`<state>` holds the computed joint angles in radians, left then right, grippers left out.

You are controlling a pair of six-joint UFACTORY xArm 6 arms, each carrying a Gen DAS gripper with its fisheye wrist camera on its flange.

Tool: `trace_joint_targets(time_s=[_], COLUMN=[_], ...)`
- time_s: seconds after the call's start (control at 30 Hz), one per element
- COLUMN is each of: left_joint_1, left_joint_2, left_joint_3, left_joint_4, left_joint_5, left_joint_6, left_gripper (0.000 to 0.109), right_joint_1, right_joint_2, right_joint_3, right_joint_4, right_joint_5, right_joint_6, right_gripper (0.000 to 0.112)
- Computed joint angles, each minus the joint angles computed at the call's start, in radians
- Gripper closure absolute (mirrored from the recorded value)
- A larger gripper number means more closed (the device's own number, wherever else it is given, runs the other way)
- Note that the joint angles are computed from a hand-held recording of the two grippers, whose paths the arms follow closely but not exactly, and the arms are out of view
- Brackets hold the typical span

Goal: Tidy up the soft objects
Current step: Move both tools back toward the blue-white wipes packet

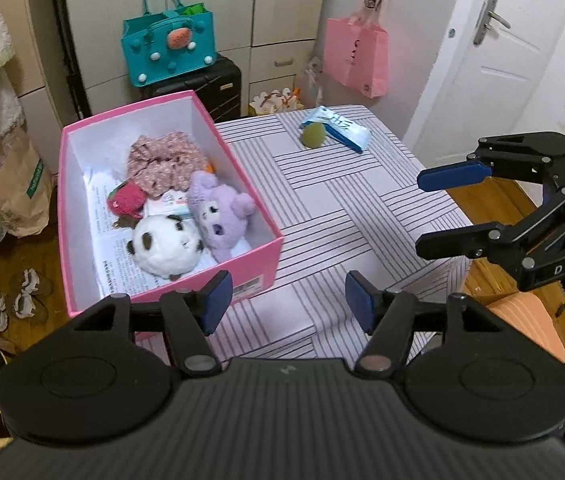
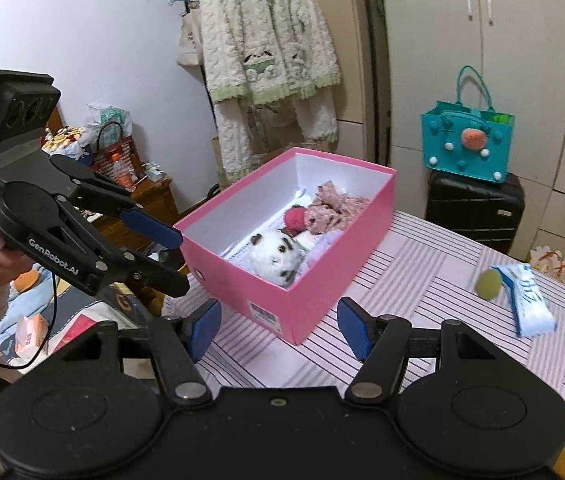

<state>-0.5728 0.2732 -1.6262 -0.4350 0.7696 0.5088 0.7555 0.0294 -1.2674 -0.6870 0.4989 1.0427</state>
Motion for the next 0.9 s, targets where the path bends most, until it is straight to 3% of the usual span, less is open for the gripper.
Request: trace_joint_targets(time_s=[0.3, 0.57, 0.77, 0.9], left_joint_1=[-0.055, -0.107, -0.146, -0.17], left_joint_2=[0.079, 0.204, 0.356, 0.497], left_joint_3=[-0.075, -0.198, -0.381, -0.576], left_joint_4=[-0.064, -0.149, -0.13, -0.095], left_joint_5=[-0.023, -0.064, -0.07, -0.039], left_joint_6=[0.062, 0.108, 0.043, -0.042], left_gripper=[0.046, 0.046, 0.046, 0.046], right_joint_1=[-0.011, -0.073, -0.153, -0.228], right_joint_2=[-0.113, -0.201, -0.236, -0.234], right_joint_3=[0.134, 0.277, 0.367, 0.409], right_joint_4=[-0.155, -0.265, -0.373, -0.444], right_joint_5=[0.044, 0.016, -0.017, -0.065], right_joint_6=[0.164, 0.301, 0.397, 0.459], right_gripper=[0.042, 0.042, 0.042, 0.041])
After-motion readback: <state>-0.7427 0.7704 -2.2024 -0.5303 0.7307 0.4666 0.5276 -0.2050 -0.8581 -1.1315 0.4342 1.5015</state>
